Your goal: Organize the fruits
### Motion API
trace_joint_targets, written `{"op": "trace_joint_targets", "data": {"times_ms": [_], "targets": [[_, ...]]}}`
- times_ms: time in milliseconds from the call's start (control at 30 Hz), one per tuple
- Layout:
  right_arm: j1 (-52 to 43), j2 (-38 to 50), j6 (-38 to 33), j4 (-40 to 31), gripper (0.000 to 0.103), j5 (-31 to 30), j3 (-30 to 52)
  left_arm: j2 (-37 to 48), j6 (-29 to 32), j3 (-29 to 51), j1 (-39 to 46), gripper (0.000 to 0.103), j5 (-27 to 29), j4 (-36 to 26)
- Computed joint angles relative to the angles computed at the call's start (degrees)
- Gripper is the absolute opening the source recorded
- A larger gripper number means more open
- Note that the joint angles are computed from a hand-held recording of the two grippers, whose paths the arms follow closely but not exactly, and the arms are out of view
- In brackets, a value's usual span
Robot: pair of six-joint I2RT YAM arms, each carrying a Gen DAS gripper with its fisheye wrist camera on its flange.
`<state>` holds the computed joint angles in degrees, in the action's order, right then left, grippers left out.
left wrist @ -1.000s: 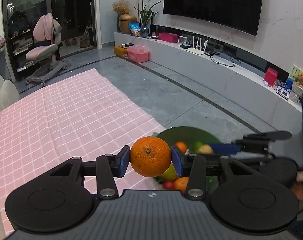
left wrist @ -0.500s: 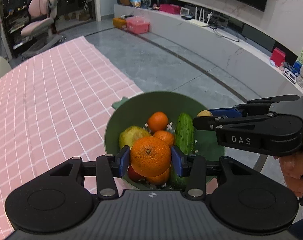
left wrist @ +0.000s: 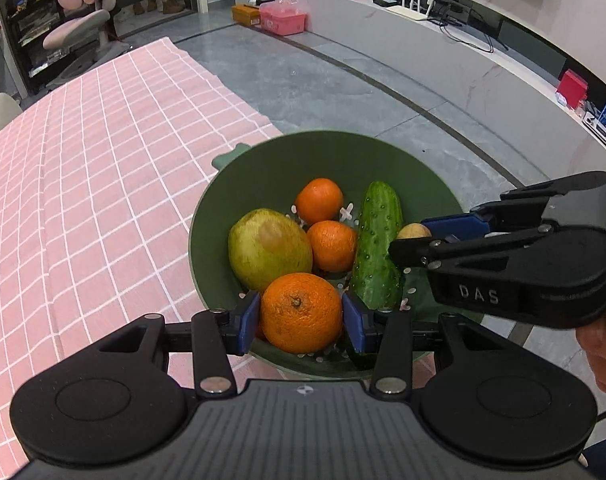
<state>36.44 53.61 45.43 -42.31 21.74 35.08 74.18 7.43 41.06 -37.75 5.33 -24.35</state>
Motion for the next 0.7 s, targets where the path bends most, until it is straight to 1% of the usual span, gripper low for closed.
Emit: {"op": "trace_joint_targets", "data": {"times_ms": [233,367,433,500,600,700], "targets": [[-1.13,0.78,-1.29,0.81,0.025,-0.84,0.06,4.22,0.22,1.46,-1.37,0.050,-2.77,-0.25],[-1.30,1.70,-1.88,-0.56,0.024,-1.16,1.19,6.62,-0.08,3.26,-3.15,0.050,-5.11,-1.58],[-0.52,2.76,-2.16,-1.77,0.024,0.06,1.91,7.34,-0.24,3.72,-4.39,0.051,-6.90,-1.87],[-0.04,3.39,-2.49,-2.30,0.025,0.76,2.06,8.12,-0.46,4.33,-4.75,0.055,-7.98,-2.36],[-0.37,2.78,-2.42,-2.16,0.025,0.42,1.79,7.70,-0.41,4.42,-4.88,0.056,-8.36,-2.64],[-0.45,2.17,-2.18,-2.65,0.027,0.43,1.83,5.40,-1.19,4.00,-4.42,0.065,-8.43,-2.66]]}}
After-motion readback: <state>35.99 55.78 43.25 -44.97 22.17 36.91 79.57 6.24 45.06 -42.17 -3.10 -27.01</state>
